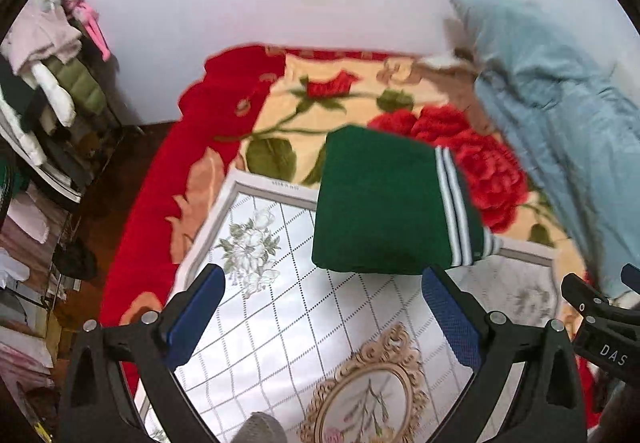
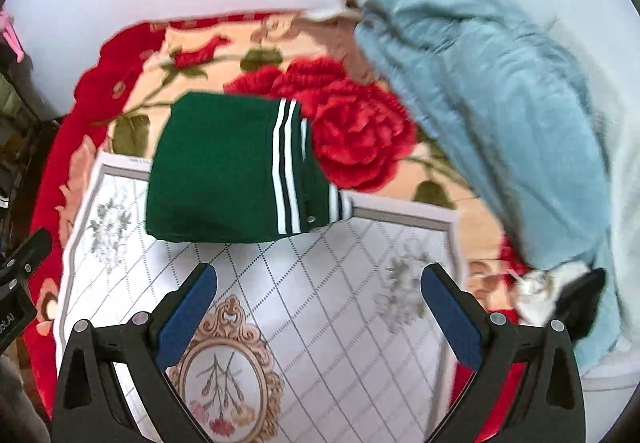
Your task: Fold large clothes
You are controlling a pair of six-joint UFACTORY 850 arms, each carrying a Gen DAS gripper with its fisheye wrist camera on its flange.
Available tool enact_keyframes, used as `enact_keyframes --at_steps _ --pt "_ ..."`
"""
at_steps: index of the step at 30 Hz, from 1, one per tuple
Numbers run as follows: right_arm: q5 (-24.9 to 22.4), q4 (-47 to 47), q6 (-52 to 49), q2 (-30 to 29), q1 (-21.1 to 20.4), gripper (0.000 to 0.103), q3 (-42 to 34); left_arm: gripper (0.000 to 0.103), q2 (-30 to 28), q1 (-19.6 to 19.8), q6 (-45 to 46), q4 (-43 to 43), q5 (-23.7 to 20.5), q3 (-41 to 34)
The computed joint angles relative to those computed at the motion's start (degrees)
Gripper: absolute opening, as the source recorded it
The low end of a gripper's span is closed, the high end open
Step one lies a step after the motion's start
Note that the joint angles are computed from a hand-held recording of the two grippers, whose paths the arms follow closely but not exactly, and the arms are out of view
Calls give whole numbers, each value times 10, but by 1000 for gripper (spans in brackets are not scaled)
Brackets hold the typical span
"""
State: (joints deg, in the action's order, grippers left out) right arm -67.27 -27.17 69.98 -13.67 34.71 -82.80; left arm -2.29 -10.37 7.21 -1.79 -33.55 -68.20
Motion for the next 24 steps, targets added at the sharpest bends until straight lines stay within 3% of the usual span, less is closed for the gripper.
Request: enact_keyframes --at_steps 6,11,18,24 --pt "-128 -34 26 48 81 103 -72 100 104 14 36 -33 -61 3" --pt "-232 -72 33 50 158 103 -165 100 173 30 69 -63 -124 -7" --pt "-356 -137 42 21 257 103 -295 100 229 56 96 -82 -160 -23" --pt "-423 -177 39 -13 311 103 -392 100 257 80 111 -101 -173 -32"
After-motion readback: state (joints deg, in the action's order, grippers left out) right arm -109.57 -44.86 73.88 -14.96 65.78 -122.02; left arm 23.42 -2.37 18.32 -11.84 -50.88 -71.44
